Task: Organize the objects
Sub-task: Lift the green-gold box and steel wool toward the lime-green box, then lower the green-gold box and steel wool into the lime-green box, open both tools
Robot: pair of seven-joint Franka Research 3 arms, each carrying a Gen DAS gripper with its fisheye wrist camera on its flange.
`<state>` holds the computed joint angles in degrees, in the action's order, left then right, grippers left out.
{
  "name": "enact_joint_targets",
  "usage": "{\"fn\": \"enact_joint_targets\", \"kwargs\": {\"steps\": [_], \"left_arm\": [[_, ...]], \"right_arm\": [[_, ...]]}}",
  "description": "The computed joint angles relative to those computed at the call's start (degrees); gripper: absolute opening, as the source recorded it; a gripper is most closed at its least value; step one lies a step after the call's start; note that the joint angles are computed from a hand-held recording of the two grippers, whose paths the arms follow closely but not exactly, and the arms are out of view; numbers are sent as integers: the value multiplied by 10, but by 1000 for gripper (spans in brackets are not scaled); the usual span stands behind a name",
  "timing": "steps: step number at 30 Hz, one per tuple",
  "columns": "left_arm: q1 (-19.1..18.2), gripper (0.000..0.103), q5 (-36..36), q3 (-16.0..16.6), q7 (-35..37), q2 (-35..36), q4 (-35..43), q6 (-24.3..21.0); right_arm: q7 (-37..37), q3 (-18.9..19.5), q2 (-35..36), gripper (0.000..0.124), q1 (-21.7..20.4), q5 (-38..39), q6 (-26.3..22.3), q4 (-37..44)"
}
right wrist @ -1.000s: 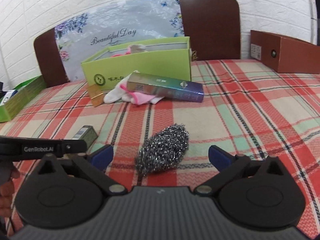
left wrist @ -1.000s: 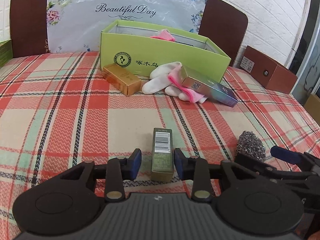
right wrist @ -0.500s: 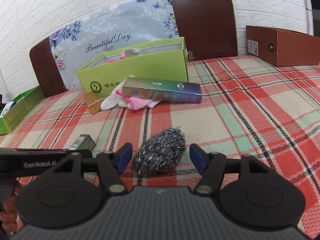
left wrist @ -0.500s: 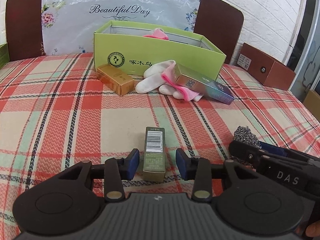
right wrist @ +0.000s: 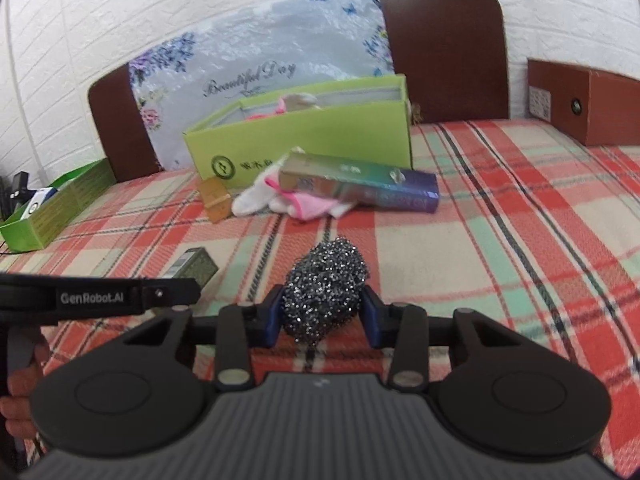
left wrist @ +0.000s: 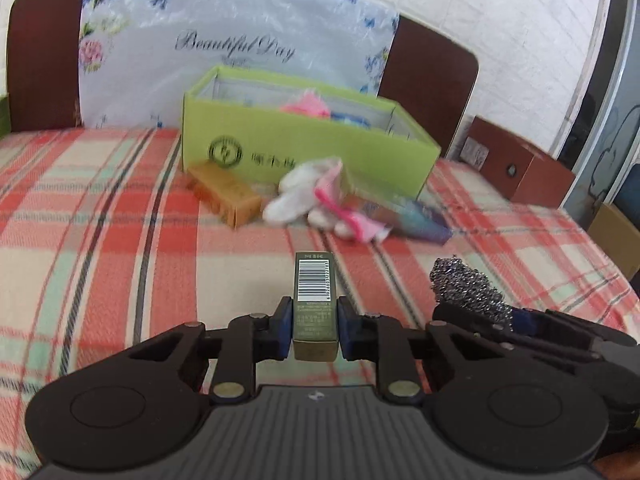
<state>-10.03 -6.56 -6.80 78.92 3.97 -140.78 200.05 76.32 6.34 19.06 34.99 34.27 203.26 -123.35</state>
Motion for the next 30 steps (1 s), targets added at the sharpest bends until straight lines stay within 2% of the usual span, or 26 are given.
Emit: {"fn": "enact_joint_targets", "kwargs": {"steps": [4,8,9,12,13,15,16,18,19,20,22,24,25,26,27,28,29,30], "left_arm": [[9,23,24,3,3,4,37,1],[27,23,72,4,-29,20,95,-21],[13,23,57,18,-10,26,113,-26],[-104,23,-78,119,116,58,179,-33],[-123,23,-104,137,137,72,202,-34],[-113,23,-92,136,124,103,249,-40],[-125,23,-93,151,123,119,272,-42],[-152,23,-93,188,120,155,319,-49],[-159,23,-91,201,113,173,341,-55],[-167,23,-92,213,103,188,360,-64],[-146,23,-79,200,78,216,396,-78],[-100,23,-57,155,70,240,420,-71],[-65,31,-27,120,55,246,424,-69],[-48,40,-5,105,36,246,422,-75],[-51,67,-5,111,27,243,415,-81],[-75,79,-23,136,29,239,401,-69],[-114,79,-31,181,18,237,384,-45],[-137,79,-35,206,17,235,369,-20]], "right_arm": [[6,11,11,39,-21,-44,20,29],[8,11,41,39,-40,-79,31,94],[2,5,51,39,-38,-79,31,114],[-8,1,85,39,-49,-99,23,179],[-13,-6,98,39,-46,-95,18,203],[-33,-38,130,39,-25,-66,-8,264],[-41,-56,147,39,-13,-51,-23,295],[-40,-63,180,39,-17,-49,-46,349],[-41,-86,196,39,-3,-35,-65,375],[-38,-129,212,39,26,-14,-86,399],[-20,-180,239,40,55,-7,-116,434],[5,-202,263,42,61,-14,-135,463],[19,-215,277,43,66,-18,-145,478],[33,-231,289,51,72,-23,-158,492],[46,-244,300,63,76,-30,-174,504],[49,-245,303,63,73,-41,-185,508],[38,-225,298,64,62,-55,-169,499],[29,-206,293,67,53,-70,-140,484]]}}
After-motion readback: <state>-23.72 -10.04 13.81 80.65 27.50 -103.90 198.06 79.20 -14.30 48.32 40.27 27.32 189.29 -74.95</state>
